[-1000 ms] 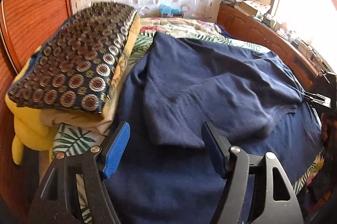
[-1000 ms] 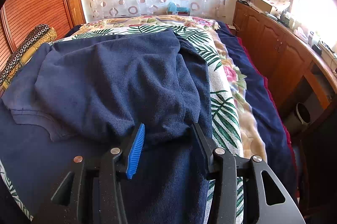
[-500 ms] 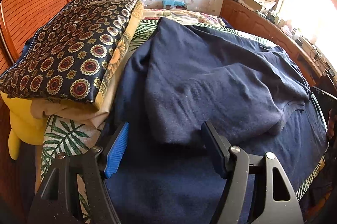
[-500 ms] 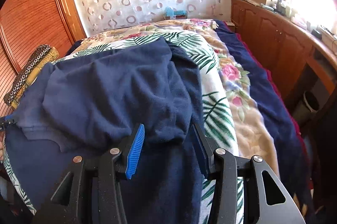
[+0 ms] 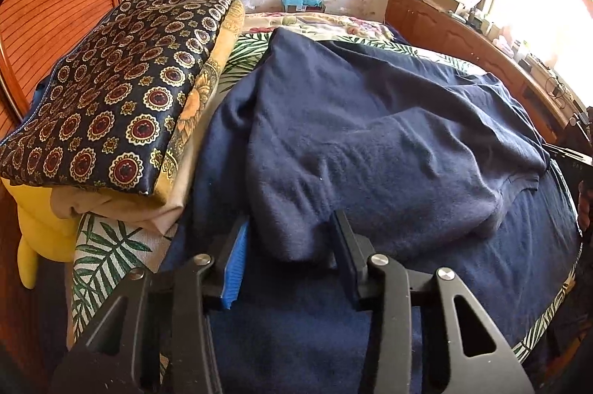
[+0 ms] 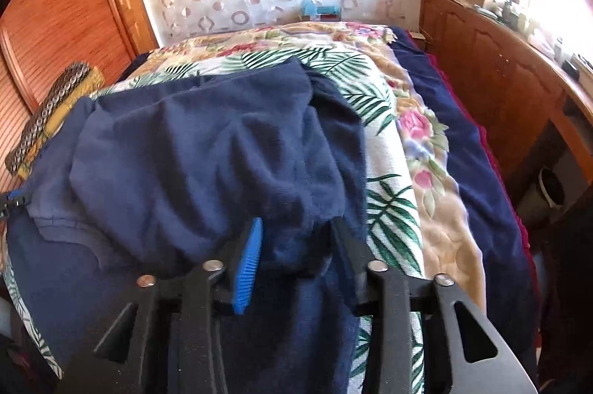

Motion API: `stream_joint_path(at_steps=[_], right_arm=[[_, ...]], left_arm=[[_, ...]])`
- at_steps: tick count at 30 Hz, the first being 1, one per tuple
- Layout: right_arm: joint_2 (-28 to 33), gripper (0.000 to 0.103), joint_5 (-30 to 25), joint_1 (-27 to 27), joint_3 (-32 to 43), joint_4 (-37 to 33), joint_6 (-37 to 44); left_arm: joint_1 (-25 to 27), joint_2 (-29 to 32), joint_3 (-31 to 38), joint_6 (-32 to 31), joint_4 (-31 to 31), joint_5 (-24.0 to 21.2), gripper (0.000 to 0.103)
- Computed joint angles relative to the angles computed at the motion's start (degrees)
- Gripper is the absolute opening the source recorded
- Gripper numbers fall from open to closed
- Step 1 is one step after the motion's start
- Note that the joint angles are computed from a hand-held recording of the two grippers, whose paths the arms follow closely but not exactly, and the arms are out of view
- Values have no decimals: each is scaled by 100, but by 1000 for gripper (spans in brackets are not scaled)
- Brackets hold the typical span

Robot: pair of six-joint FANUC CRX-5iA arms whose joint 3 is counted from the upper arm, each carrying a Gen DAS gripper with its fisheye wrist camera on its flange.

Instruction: Fold small clothes

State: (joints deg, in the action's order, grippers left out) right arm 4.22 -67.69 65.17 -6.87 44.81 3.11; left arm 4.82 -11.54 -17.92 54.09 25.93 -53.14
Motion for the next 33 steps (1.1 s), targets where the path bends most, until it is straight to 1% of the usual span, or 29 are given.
stream_joint_path(at_steps=[3, 4, 5, 6, 7, 8, 9, 12, 16, 22, 26, 30, 33], right_arm=[[-4, 14, 23, -21, 21, -38, 181], [-6, 10, 45, -25, 21, -31, 244], [-10, 9, -4, 6, 22, 9, 279], [8, 8, -66, 39, 16, 116, 281], [-6, 7, -40, 65, -6, 170, 268], [-32, 7, 12, 78, -19, 192, 279], [-41, 7, 4, 105, -27, 245, 279], [-79, 7, 30, 187, -47, 413, 238], [-224, 7, -16, 331, -141, 759, 15], [-525, 6, -267, 730, -285, 1117, -140], [-637, 6, -593, 1107, -306, 1119, -69], [-744, 6, -963, 1521, -322, 1088, -70], [-836, 6, -1253, 1862, -339, 1087, -150]], left_arm=[[-8, 49, 36, 12, 3, 13, 44], [-6, 39, 25, -1, 2, 23, 44], [-13, 13, 9, -2, -20, 40, 43], [-48, -19, -1, 6, -91, 122, 31], [-68, -40, -5, -13, -126, 148, 24], [-40, -48, -42, -144, 28, 97, 14], [-10, -60, -82, -258, 187, 61, 9], [-37, -202, -144, -353, 212, 221, 8], [106, -401, -243, -543, 621, 342, 8], [360, -626, -289, -910, 1137, 298, 7], [539, -790, -348, -1087, 1377, 164, 7], [876, -1045, -498, -1323, 1633, -180, 7], [1080, -1190, -584, -1408, 1694, -338, 7]])
